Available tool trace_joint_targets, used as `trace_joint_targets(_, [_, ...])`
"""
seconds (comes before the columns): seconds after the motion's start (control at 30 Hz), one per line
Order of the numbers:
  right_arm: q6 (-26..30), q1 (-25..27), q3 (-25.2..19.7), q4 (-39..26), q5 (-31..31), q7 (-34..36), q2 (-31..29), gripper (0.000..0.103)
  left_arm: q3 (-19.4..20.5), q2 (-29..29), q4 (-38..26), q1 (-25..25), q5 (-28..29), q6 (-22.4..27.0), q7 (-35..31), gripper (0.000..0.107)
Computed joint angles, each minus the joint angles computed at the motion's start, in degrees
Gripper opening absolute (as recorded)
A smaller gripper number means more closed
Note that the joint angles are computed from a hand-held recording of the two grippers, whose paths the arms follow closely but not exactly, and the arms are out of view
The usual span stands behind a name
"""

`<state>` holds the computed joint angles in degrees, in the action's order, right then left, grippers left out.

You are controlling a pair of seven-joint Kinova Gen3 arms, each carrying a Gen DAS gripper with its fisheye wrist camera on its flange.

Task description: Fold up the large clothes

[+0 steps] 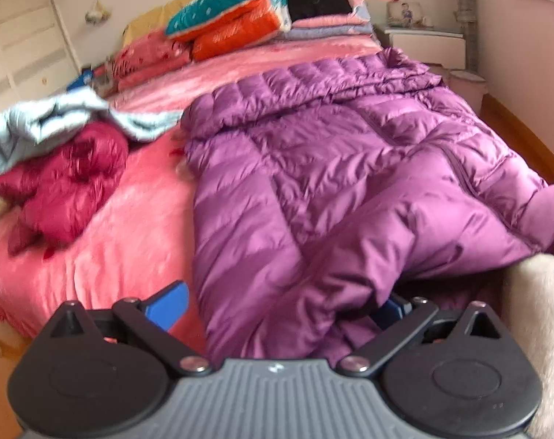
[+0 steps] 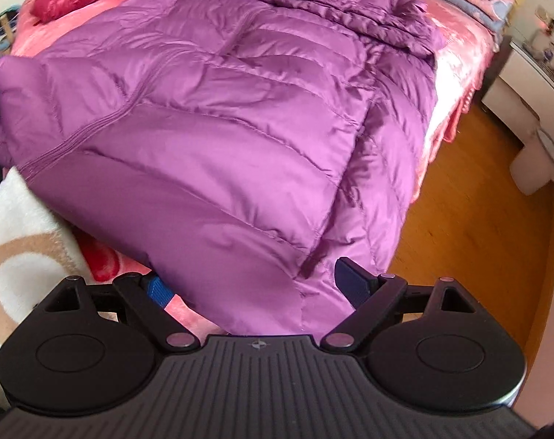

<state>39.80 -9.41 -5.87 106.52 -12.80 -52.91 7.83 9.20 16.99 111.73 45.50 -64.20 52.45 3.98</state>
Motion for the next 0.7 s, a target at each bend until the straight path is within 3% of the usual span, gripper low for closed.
trace_joint_targets(0.13, [-1.61,0.05,0.44,0.79,0.62,-1.3,-0.86,0.103,-5.54,0.56,-2.07,3.4,7.63,-1.07,-7.08,0.101])
trace_joint_targets(0.27, [-4.25,-0.88,0.41,2.35,3.78,-4.83,-2.51,0.103,-7.48,2.12,-4.64,2.64,14.09,0.39,-11.55,0.101])
trace_joint_targets(0.33, [-4.9,-1.97,1.41,2.41,5.55,-7.6,-2.45,0.103,-5.16,0.94,-3.55,-1.69,15.69,-2.77,-11.18,0.1])
trace_joint_targets(0.4, [-4.46,-0.86,1.03,1.83,4.28,-7.37,-1.93,0.103,-0.41,0.09,-2.3,-6.86,14.79,-4.5,-8.97,0.097])
trace_joint_targets(0.5, [-4.47,-1.17,0.9,1.79,5.35,-8.64,-2.01,0.103,5.21,-0.9,0.09,-11.07,10.51,-6.01,-3.55,0.078])
trace_joint_targets(0.53, [-4.33,-1.1,0.87,1.71,5.39,-8.55,-1.96,0.103,5.1,-1.28,0.96,-10.58,8.78,-6.76,-1.22,0.062])
trace_joint_targets(0.57, [-3.99,-1.22,0.84,1.69,5.58,-9.06,-2.11,0.103,3.93,-1.58,1.53,-9.09,7.42,-6.93,1.11,0.049])
trace_joint_targets(0.67, [-3.47,-0.7,0.95,1.31,4.85,-8.78,-1.97,0.103,-3.61,-3.54,3.08,-2.56,5.07,-8.3,8.1,0.026])
trace_joint_targets(0.7, [-3.53,-0.76,0.89,1.31,4.87,-8.91,-1.95,0.103,-6.27,-5.0,3.85,-0.9,4.8,-9.55,10.43,0.024])
